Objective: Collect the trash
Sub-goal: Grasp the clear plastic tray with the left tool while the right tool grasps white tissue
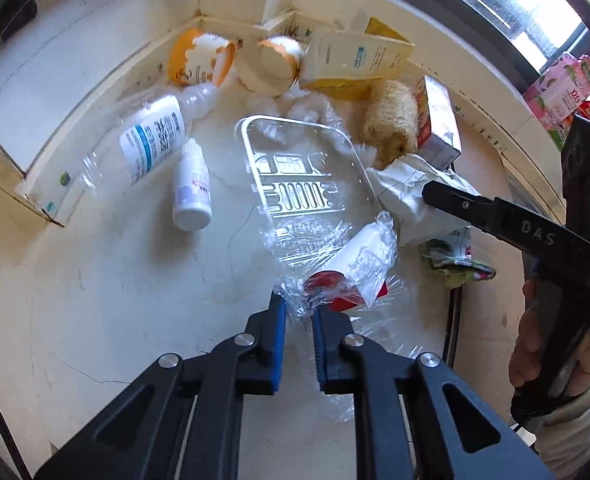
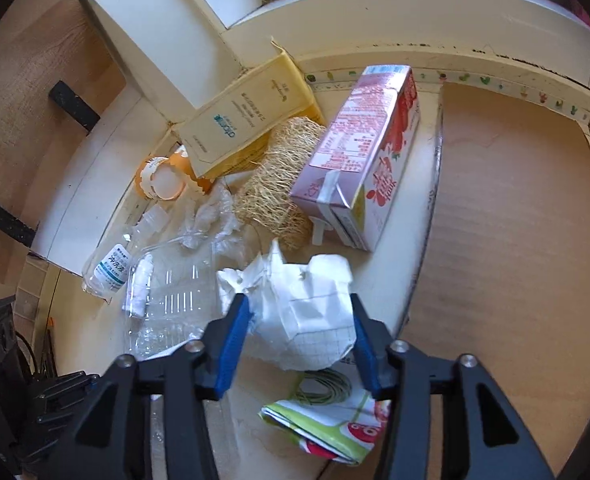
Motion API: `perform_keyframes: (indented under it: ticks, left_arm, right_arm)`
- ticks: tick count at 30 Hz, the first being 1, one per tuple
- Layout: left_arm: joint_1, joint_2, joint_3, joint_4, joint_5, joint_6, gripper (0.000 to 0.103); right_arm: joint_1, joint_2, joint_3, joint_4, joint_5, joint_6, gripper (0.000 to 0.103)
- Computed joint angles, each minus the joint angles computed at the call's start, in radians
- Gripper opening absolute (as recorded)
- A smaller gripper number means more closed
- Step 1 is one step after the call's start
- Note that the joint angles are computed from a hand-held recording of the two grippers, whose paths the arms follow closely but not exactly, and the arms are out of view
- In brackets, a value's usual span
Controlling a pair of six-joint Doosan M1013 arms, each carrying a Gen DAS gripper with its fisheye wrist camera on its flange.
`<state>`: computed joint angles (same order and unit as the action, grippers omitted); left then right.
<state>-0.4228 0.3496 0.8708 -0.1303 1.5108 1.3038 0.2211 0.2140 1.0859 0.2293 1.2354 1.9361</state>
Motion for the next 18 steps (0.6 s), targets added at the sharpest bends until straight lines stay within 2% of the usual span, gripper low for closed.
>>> perform_keyframes:
  ticks: [3,6,18]
  left_arm:
    - [-0.008,-0.013,0.0,0.029,-0.016,0.021,0.008]
    - [-0.013,-0.028,0.003,0.034,-0.027,0.024,0.008]
    - [-0.017,-0.157,0.07,0.101,-0.071,0.045,0.007]
  right_arm:
    - [0.022,-0.006,-0.009,-0.057,-0.013,-0.009,0.027]
    - [0.032,-0.022,-0.005,-0.071,-0.041,-0.01,0.024]
    - [0.068,-0.112,0.025,-0.104,-0.124,0.037,0.024]
